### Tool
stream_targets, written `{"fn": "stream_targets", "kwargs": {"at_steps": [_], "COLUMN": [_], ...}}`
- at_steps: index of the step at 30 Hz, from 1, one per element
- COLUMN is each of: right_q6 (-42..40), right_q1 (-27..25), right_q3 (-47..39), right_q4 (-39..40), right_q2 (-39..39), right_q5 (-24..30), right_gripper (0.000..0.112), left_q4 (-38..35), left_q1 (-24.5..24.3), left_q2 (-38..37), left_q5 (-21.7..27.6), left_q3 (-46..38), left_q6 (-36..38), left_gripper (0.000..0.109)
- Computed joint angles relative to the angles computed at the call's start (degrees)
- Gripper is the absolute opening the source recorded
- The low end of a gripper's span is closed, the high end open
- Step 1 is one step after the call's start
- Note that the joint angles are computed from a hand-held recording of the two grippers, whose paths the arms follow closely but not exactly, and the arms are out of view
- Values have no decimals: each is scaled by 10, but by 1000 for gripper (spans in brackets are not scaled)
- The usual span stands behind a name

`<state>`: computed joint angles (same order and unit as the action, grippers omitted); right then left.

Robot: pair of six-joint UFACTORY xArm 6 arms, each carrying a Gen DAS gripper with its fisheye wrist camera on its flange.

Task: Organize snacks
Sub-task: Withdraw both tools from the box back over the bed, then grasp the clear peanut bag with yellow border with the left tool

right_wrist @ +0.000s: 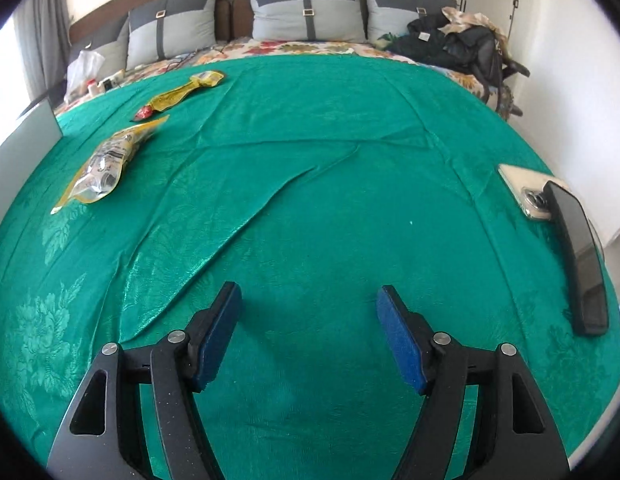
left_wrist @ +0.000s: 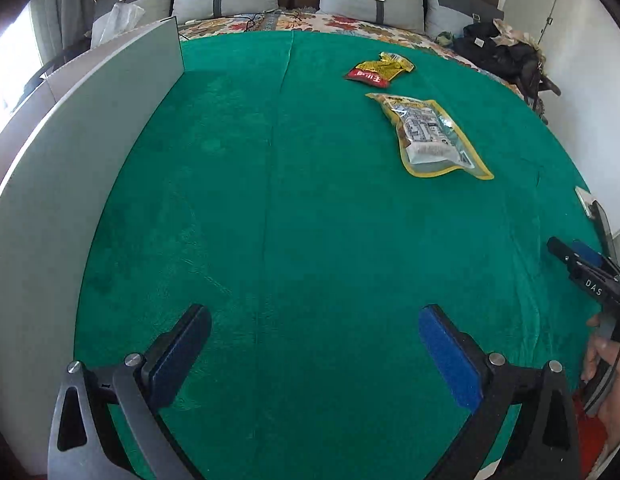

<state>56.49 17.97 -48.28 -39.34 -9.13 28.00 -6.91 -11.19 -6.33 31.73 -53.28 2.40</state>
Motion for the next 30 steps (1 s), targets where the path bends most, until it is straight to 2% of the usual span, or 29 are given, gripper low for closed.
{"fn": "stream_targets", "kwargs": {"at_steps": [6,13,15,17,19,22,25,28,30], "right_q6": [-27,-28,-28,-29,-30,-30,-32,-34,-34], "right_q1": [-7,-8,-8,-8,-8,-7,-6,-7,-7], "right_q3": [10,12,13,13,12,10,6,5,5], "right_q4": [26,27,27,28,29,29,31,33,33], "right_q2": [0,1,1,1,3,7,11,14,13], "right_q5": [-21,-26,-26,-26,-27,-28,-28,-31,-31], "right_gripper": [87,89,89,90,91,91,92,92,92], "left_q4": [81,85,81,73,53,-55,-89,-131,-126], "left_q1": [-10,-11,-11,-11,-11,-7,-13,-17,-21], "left_q2": [37,46,51,63,86,127,176,266,326], "left_q5": [-17,-60,-55,-17,54,118,139,213,249], "left_q3": [-12,-5,-12,-39,-91,-173,-267,-408,-494], "left_q6": [-58,-59,-53,-41,-20,60,68,73,50], "left_gripper": [102,103,103,103,103,102,102,102,102]}}
